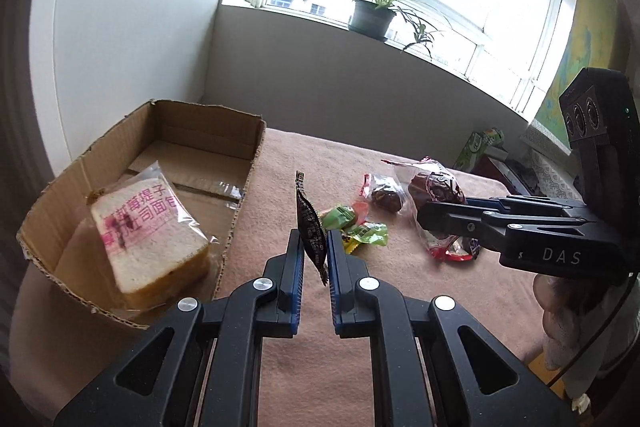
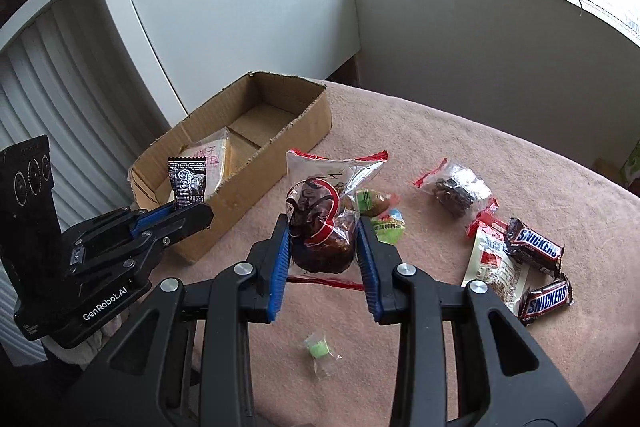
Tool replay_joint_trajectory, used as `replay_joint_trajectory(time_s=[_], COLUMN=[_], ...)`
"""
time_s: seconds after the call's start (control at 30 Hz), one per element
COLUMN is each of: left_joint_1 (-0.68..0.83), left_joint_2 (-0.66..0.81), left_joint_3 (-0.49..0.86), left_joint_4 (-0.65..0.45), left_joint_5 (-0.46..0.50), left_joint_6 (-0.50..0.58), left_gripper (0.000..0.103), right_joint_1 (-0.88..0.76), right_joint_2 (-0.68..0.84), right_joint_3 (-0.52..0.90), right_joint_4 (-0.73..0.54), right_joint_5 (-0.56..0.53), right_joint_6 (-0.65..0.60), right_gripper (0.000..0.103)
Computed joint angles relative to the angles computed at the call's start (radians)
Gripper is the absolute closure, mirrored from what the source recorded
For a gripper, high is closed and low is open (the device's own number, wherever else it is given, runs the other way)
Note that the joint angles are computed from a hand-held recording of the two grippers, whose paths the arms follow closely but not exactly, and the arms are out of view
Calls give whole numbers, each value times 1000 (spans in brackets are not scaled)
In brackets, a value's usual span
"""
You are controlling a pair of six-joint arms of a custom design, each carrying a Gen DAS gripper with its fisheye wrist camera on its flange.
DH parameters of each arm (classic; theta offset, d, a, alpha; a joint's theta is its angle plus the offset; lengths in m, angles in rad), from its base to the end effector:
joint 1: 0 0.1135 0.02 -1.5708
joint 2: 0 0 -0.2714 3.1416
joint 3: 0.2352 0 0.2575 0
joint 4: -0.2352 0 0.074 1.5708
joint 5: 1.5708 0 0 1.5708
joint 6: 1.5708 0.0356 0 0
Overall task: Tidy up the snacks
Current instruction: 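Carry both held packets into the cardboard box and release them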
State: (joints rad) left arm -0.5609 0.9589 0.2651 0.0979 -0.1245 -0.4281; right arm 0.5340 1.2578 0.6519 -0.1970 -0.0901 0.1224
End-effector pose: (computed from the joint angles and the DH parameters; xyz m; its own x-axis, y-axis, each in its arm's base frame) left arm 0.1594 -0.0949 0.1603 -0.6154 -0.0999 -0.7819 0.2037 0.9381 -0.2802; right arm 0.2157 0.1313 0.1997 -0.6831 -0.2626 -0.6815 -0.4809 0.8640 0.1491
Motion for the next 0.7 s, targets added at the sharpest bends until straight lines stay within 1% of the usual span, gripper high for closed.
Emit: replay_joint_trajectory(time_s=[0.07, 0.17, 0.27, 0.33, 0.4, 0.47, 0.57, 0.7], left_joint_1=[69, 150, 249, 298, 308, 330, 387, 419], left_joint_2=[-48, -101, -111, -78, -42, -2, 60, 119], left_joint_3=[-18, -37, -48, -37, -10, 19, 62, 102], left_joint_4=[-16, -37, -40, -29, -18, -4, 13, 28], left_joint_5=[37, 61, 112, 145, 125, 129, 181, 211], left_joint_6=[18, 41, 69, 83, 98, 111, 133, 153], left_gripper=[93, 93, 93, 93, 93, 93, 93, 93], right_joint_1=[41, 90, 119, 132, 137, 141, 144, 136], right_joint_2=[41, 112, 198, 257, 312, 361, 436, 522], right_joint_3=[37, 100, 178, 232, 286, 338, 416, 502], right_joint_4=[10, 25, 38, 41, 39, 33, 18, 8], right_joint_5=[23, 47, 65, 73, 71, 77, 89, 72], right_joint_6=[21, 54, 75, 89, 103, 112, 119, 121], right_gripper=[70, 70, 70, 70, 70, 70, 70, 70])
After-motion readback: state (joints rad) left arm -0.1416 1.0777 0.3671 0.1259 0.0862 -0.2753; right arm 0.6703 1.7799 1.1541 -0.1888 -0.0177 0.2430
